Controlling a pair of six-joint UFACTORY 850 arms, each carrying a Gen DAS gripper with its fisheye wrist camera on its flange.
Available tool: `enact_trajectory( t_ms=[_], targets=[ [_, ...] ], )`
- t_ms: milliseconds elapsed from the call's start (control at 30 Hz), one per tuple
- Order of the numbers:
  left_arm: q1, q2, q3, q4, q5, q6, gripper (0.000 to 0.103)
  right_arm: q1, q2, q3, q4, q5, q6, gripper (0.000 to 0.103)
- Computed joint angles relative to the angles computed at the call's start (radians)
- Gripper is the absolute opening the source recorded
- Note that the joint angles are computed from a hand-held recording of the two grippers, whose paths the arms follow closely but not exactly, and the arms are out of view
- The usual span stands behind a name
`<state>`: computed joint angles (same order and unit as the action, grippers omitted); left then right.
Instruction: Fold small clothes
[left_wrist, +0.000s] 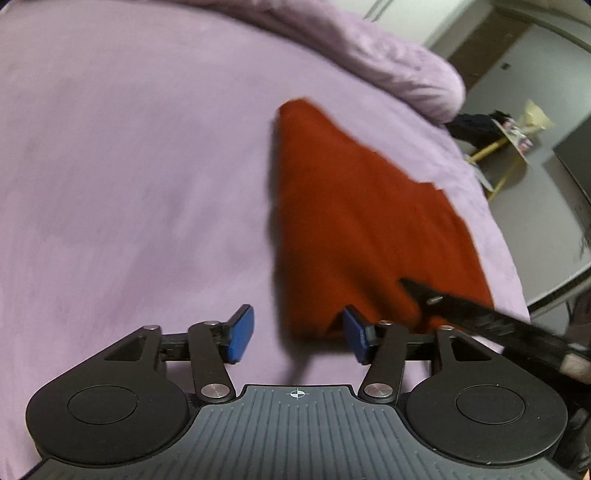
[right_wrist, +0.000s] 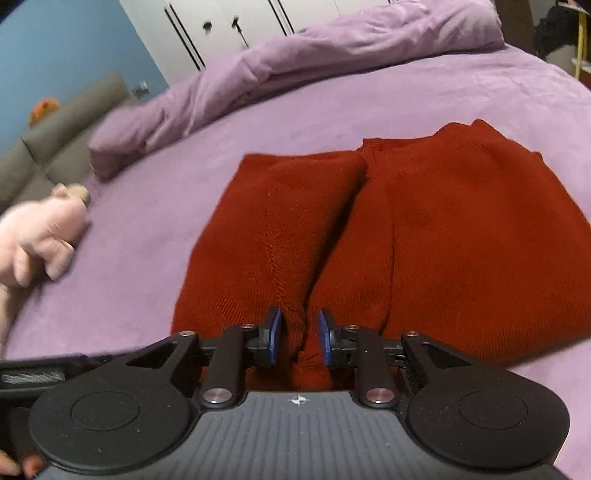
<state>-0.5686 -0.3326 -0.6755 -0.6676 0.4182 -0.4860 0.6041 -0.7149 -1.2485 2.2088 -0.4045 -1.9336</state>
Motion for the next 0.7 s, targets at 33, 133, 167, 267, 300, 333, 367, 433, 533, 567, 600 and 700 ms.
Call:
enact_trajectory(
  t_ms=[33, 133, 167, 267, 300, 333, 367, 433, 533, 567, 600, 700],
  targets=[
    [0.005, -0.004, 0.009, 0.049, -0.002, -0.072, 0.069, -0.01, -0.002, -0.001, -0.025, -0.027, 0.05, 0.024],
    [0.009, -0.013, 0.025, 0.142, 0.011, -0.19, 0.07, -0.029, -0.013, -0.017, -0.054, -0.071, 0.136, 0.033],
    [0.006, -0.015, 0.026, 0.13, 0.016, -0.171, 0.071, -0.033, -0.019, -0.025, -0.07, -0.083, 0.161, 0.037],
    [-0.003, -0.021, 0.035, 0.154, 0.043, -0.177, 0.079, -0.041, -0.048, -0.066, -0.128, -0.132, 0.252, 0.044],
    [-0.003, -0.021, 0.043, 0.182, 0.06, -0.207, 0.084, -0.041, -0.062, -0.08, -0.148, -0.136, 0.273, 0.046],
    [-0.004, -0.019, 0.049, 0.205, 0.071, -0.238, 0.087, -0.036, -0.079, -0.106, -0.179, -0.12, 0.313, 0.046],
    [-0.003, -0.018, 0.056, 0.231, 0.084, -0.272, 0.088, -0.031, -0.093, -0.125, -0.19, -0.11, 0.325, 0.046],
    [-0.005, -0.018, 0.069, 0.262, 0.111, -0.315, 0.092, -0.023, -0.1, -0.132, -0.163, -0.103, 0.286, 0.039],
    [-0.017, -0.02, 0.079, 0.268, 0.151, -0.347, 0.095, -0.002, -0.085, -0.12, -0.065, -0.064, 0.127, 0.013],
    [-0.027, -0.022, 0.08, 0.238, 0.162, -0.339, 0.095, 0.002, -0.077, -0.116, -0.042, -0.05, 0.083, 0.012],
    [-0.038, -0.023, 0.08, 0.201, 0.168, -0.323, 0.095, 0.004, -0.068, -0.107, -0.003, -0.041, 0.025, 0.011],
    [-0.054, -0.019, 0.065, 0.135, 0.131, -0.237, 0.095, 0.007, -0.035, -0.069, 0.13, -0.019, -0.135, 0.01]
  ],
)
